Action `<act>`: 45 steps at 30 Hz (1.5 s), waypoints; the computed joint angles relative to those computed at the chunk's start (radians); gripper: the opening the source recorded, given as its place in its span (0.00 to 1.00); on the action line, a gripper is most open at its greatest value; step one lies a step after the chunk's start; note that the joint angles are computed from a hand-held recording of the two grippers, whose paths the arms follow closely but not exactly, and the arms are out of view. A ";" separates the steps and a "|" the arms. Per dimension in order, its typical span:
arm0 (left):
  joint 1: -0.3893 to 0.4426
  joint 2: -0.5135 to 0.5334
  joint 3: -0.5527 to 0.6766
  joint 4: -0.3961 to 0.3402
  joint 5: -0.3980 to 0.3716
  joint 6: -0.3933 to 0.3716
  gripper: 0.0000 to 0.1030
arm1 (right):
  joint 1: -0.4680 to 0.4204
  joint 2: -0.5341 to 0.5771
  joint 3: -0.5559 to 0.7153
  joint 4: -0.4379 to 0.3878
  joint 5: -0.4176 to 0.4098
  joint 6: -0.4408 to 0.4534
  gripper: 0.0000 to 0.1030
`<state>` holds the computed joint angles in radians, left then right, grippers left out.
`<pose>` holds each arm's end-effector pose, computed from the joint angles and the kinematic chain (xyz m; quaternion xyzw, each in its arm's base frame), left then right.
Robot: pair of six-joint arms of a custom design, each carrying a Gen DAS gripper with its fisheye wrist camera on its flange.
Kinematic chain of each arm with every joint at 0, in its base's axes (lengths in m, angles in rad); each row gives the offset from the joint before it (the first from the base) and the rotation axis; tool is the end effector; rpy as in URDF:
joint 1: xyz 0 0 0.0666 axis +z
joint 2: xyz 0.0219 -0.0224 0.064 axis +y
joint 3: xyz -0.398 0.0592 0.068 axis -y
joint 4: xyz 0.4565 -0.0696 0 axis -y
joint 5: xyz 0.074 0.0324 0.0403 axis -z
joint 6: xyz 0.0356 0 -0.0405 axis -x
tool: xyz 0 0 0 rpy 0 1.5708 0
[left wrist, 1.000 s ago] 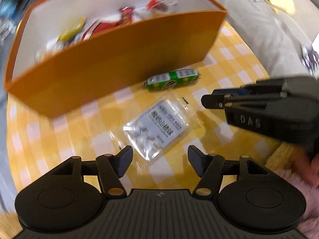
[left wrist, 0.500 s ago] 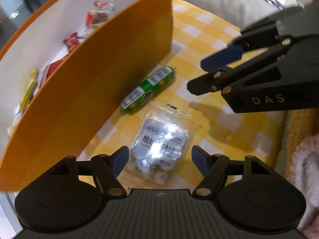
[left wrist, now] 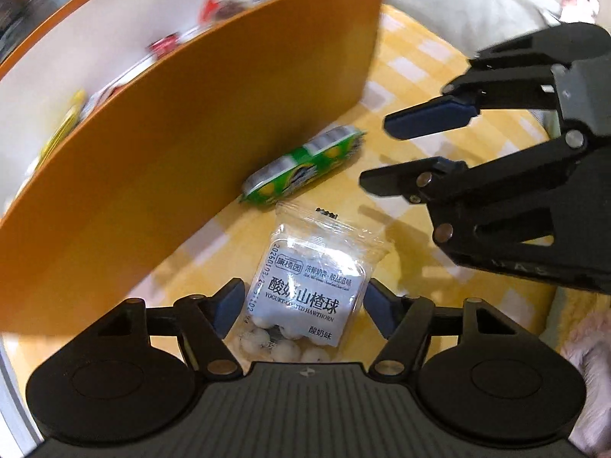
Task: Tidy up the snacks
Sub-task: 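Grasp the candy-ball pack with left tool while right tool grasps the green sausage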
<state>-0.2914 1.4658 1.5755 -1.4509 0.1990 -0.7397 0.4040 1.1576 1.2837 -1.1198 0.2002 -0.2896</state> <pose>0.5018 -0.1583 0.4774 0.4972 0.8544 -0.0709 0.1331 0.4043 0.1647 0.4885 -0.0261 0.9539 0.0061 0.2988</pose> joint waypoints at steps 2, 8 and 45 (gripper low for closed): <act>0.004 -0.005 -0.001 0.000 -0.037 0.079 0.76 | 0.007 0.002 -0.005 0.019 0.021 0.030 0.31; 0.050 -0.028 -0.026 0.030 -0.043 0.300 0.75 | 0.030 0.010 -0.030 0.105 0.094 0.187 0.46; 0.035 -0.003 -0.032 0.042 -0.065 0.271 0.82 | -0.037 0.094 0.054 -0.053 -0.228 -0.138 0.19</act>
